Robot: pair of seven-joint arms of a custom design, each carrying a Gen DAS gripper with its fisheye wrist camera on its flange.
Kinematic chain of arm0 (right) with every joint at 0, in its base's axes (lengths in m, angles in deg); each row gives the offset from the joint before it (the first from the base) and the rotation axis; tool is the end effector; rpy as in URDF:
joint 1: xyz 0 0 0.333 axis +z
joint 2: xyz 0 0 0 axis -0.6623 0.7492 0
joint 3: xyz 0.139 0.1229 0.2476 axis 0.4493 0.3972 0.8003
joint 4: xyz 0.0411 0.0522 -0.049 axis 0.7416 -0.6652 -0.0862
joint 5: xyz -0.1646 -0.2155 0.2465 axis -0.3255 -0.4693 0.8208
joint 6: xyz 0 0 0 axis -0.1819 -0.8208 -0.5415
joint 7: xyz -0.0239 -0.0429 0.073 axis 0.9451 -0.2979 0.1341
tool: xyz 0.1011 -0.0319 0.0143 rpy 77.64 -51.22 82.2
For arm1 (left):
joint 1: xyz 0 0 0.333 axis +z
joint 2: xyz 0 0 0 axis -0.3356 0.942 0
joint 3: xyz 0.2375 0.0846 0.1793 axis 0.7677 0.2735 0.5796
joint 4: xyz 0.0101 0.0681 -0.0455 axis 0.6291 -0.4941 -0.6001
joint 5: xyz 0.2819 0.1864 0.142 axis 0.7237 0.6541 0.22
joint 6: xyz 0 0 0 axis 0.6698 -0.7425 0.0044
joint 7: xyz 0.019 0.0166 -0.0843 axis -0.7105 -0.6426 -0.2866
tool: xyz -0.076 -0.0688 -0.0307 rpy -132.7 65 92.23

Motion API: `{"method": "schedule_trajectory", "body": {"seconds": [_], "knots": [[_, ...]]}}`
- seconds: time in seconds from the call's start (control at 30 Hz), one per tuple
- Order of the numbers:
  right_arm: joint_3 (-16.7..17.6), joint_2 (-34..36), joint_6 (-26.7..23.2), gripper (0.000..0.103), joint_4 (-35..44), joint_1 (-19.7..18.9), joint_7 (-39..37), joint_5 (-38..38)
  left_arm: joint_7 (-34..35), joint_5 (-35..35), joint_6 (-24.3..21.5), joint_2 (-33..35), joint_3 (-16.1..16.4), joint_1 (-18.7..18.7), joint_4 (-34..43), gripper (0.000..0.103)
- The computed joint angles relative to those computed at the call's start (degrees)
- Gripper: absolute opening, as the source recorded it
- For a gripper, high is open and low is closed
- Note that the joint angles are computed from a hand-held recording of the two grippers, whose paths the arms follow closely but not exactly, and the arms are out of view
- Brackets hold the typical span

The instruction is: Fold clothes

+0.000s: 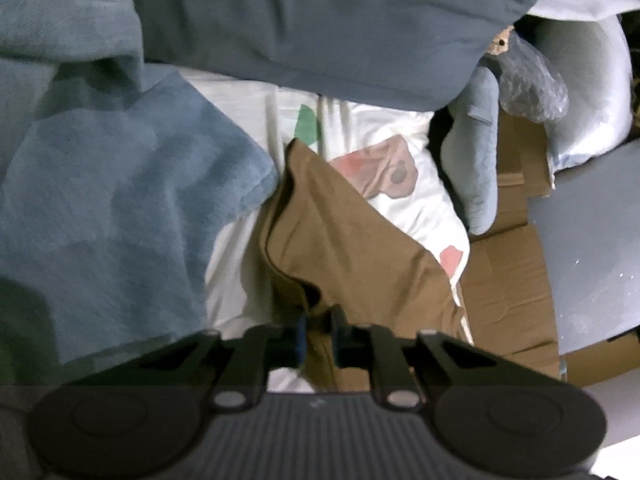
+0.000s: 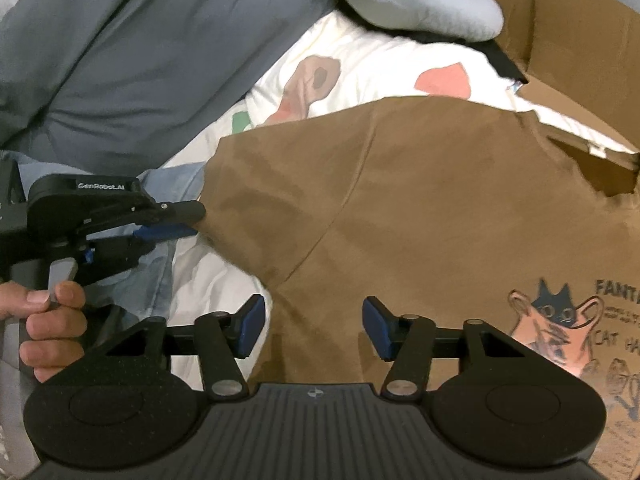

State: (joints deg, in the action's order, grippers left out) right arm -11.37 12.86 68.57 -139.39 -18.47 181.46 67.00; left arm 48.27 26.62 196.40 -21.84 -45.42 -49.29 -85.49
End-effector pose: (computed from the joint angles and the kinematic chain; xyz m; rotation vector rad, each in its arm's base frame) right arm 0.7272 0.2768 0.3439 -1.7576 1.8097 -0.3377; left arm 0.5672 -0.2735 0.2883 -2.6115 1.0759 -1.3622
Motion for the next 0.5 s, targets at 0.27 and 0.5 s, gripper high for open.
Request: {"method": "schedule_trajectory", "body": {"seconds": [0.27, 0.5], "knots": [[0.6, 5.7, -2.3, 0.009, 8.1, 0.3, 1.4, 0.5, 2.7, 1.2, 0.8, -1.7, -0.1, 0.5, -0.6, 0.007], [0.8, 10.0, -4.4, 0.005, 14.5, 0.0, 2.8, 0.7, 4.7, 1.7, 1.4, -2.2, -1.5, 1.2, 0.1, 0.006]]}}
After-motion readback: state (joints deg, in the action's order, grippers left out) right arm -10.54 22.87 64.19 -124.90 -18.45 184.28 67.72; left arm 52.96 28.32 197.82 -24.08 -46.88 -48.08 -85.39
